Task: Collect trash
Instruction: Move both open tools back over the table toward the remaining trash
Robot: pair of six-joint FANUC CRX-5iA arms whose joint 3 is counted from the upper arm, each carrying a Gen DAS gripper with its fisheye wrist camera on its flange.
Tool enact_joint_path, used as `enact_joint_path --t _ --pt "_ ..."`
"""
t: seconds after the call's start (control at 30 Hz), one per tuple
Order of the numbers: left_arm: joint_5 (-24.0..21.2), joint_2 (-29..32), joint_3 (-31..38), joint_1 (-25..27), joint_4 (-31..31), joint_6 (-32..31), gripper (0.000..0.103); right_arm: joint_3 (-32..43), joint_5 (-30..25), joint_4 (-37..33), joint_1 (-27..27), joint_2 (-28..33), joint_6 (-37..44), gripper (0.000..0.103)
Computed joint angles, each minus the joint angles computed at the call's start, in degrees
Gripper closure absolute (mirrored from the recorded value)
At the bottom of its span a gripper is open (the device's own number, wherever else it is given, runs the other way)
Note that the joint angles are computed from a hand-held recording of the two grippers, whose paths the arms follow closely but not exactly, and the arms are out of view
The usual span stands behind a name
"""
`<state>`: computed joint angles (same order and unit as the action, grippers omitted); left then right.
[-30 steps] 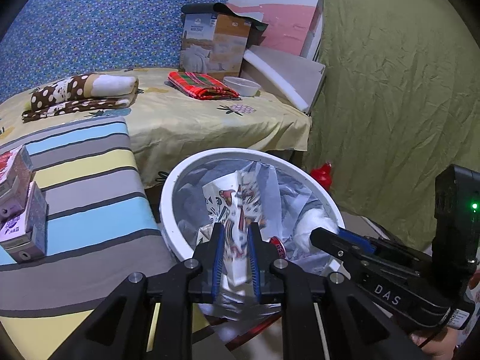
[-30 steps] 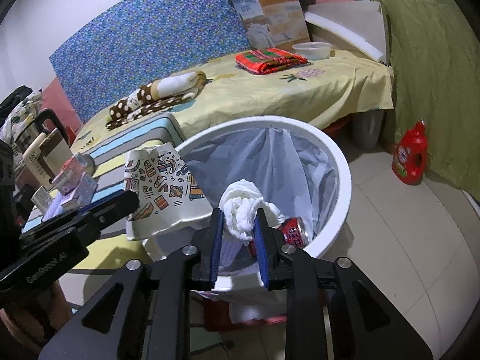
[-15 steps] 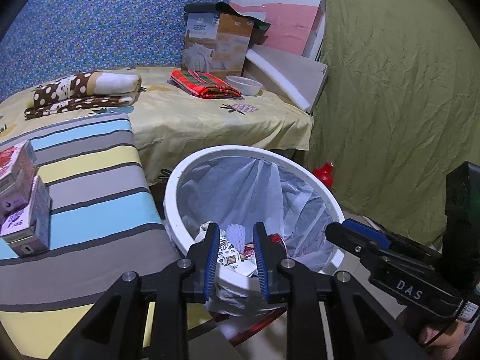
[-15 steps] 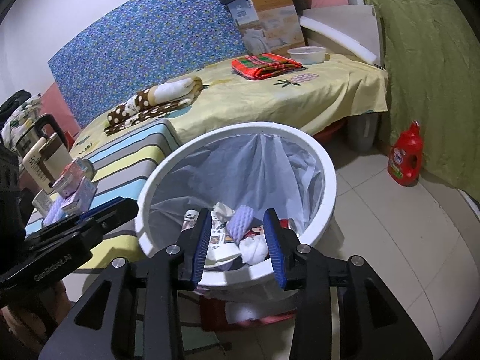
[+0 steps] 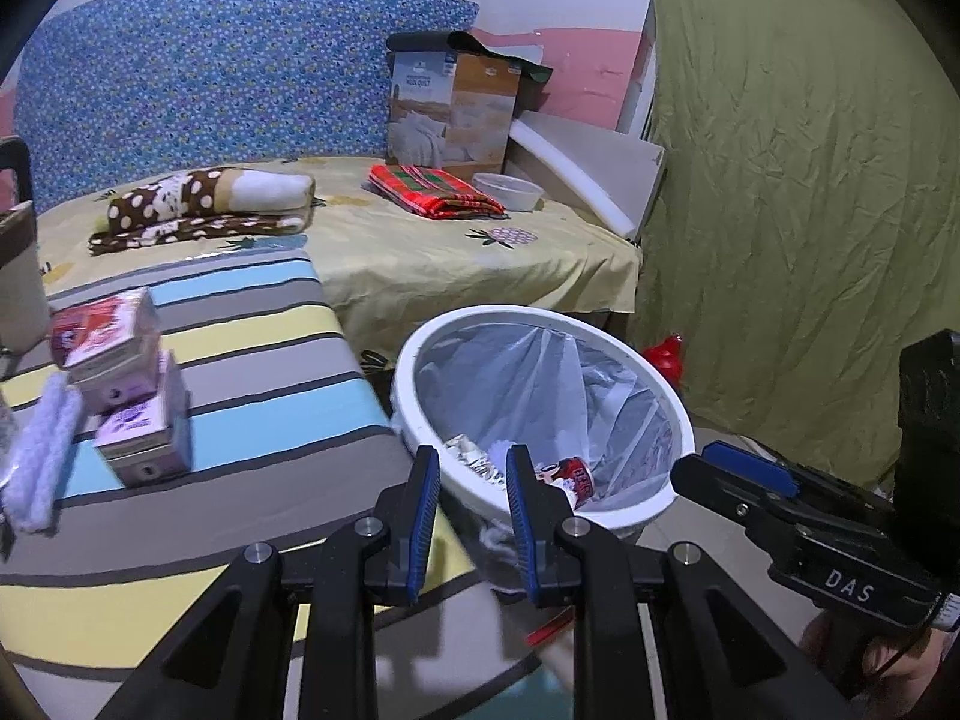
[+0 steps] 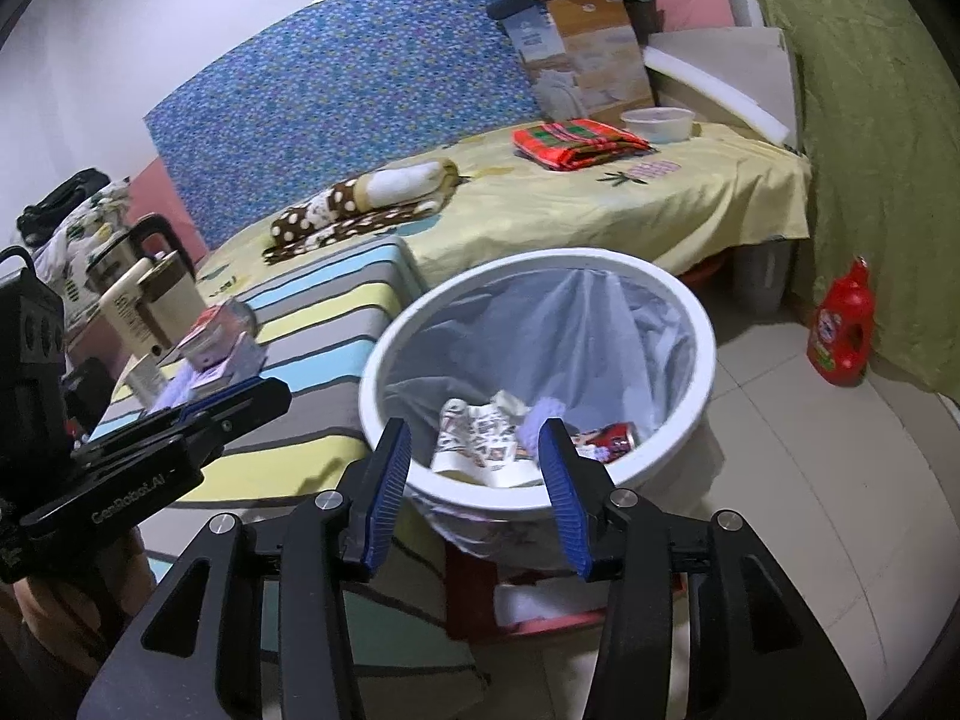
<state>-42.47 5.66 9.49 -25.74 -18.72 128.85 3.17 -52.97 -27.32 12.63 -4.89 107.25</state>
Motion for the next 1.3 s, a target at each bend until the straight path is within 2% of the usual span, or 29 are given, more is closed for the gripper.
enact_joint_path --t 0.33,0.5,1.3 --pt "-2.9 -5.6 -3.8 -0.8 -3.6 2.6 0.080 1.1 -3.9 -4.7 0.6 -0.5 5.4 0.056" --pt "-4.6 -8.9 -5.8 -0.9 -5.9 4.1 0.080 0.4 -3.9 -5.5 2.1 -1.7 7.5 0.056" --pt "-13.4 -20.8 -13.8 0.9 -13.1 9.9 0.080 -1.3 -2.8 -2.2 11.6 -3.1 5.9 0.056"
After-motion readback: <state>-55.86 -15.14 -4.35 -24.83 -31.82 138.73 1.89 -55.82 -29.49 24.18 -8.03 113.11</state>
